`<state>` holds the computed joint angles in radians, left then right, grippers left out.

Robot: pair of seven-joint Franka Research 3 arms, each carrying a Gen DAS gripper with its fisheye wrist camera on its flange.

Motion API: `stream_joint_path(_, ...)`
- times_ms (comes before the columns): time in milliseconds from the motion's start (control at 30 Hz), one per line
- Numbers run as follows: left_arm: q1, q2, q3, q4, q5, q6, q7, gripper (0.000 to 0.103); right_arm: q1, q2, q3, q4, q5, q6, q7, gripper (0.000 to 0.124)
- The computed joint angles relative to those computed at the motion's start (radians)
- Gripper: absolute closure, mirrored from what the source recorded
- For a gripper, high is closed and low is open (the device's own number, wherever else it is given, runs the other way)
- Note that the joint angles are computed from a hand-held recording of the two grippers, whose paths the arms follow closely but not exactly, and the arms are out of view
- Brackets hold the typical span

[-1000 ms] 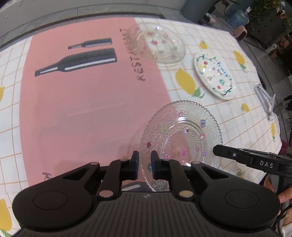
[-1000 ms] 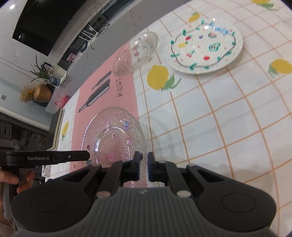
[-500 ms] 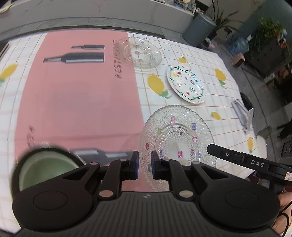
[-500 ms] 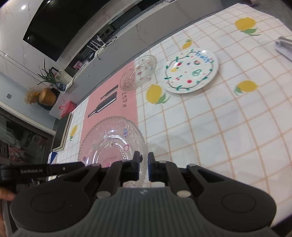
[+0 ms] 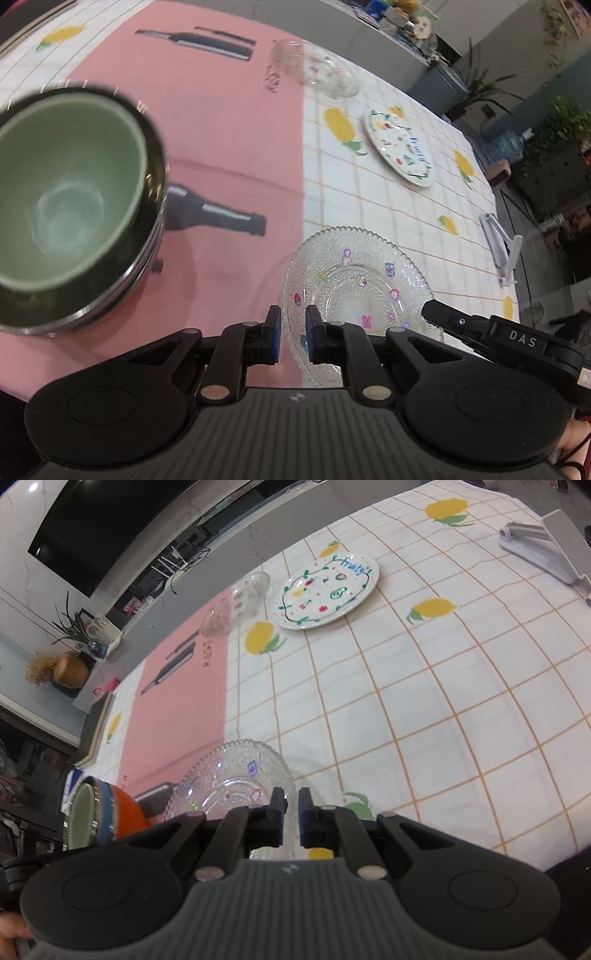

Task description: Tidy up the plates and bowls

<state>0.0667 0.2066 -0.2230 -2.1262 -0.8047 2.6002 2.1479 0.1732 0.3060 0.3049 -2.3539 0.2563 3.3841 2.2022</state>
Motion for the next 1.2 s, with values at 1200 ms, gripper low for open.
stream_joint_path(1200, 0.037, 0.024, -0.13, -0.057, -0.407, 0.315, 0.442, 0.066, 0.176, 0.085, -0.14, 0.048, 0.145, 0.05, -0.167, 0.097)
